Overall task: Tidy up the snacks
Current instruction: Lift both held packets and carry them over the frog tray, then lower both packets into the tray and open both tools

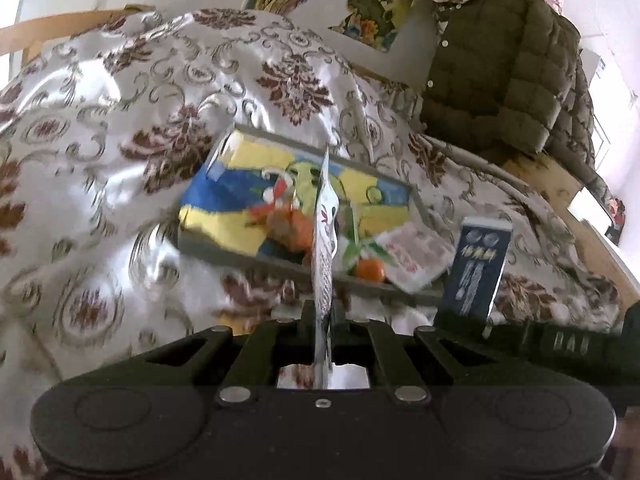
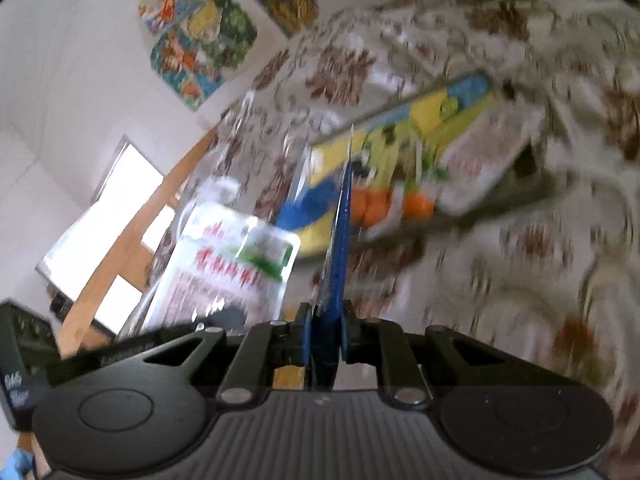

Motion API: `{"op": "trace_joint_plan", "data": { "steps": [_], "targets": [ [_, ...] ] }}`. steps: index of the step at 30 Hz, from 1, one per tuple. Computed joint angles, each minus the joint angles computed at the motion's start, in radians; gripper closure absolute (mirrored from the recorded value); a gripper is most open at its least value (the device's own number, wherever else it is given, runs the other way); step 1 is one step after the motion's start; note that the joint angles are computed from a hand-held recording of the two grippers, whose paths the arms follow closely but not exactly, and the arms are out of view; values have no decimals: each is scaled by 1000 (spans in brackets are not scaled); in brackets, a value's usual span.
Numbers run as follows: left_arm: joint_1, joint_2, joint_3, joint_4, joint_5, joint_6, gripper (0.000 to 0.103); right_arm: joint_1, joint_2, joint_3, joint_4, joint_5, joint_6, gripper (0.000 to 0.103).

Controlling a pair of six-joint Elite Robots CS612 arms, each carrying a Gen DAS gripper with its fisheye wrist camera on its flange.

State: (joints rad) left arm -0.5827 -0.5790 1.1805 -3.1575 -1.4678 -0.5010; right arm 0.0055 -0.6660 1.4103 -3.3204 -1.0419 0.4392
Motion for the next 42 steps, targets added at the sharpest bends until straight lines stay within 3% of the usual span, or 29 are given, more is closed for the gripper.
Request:
{"op": "trace_joint_plan", "data": {
  "steps": [3,7,11,20,37,42],
  "targets": [
    [8,45,-87,22,4,-1,98,-10,49,-84,-36,-7,113,88],
    [20,110,-212,52,-1,-14,98,-15,112,-191,-48,-33,194,88],
    [26,182,-357,100,2,-7,98,-18,167,-286,-41,-70,213,88],
    [25,345,-687,304,32,100,98,-18,270,-447,-12,-111,240,88],
    [20,528,-1036,514,12,37,97,-15,304,-505,93,-120,197,85],
    [27,543,-1066,543,-3,-25,97,-7,309,-529,142,-146,138,82]
  ]
}}
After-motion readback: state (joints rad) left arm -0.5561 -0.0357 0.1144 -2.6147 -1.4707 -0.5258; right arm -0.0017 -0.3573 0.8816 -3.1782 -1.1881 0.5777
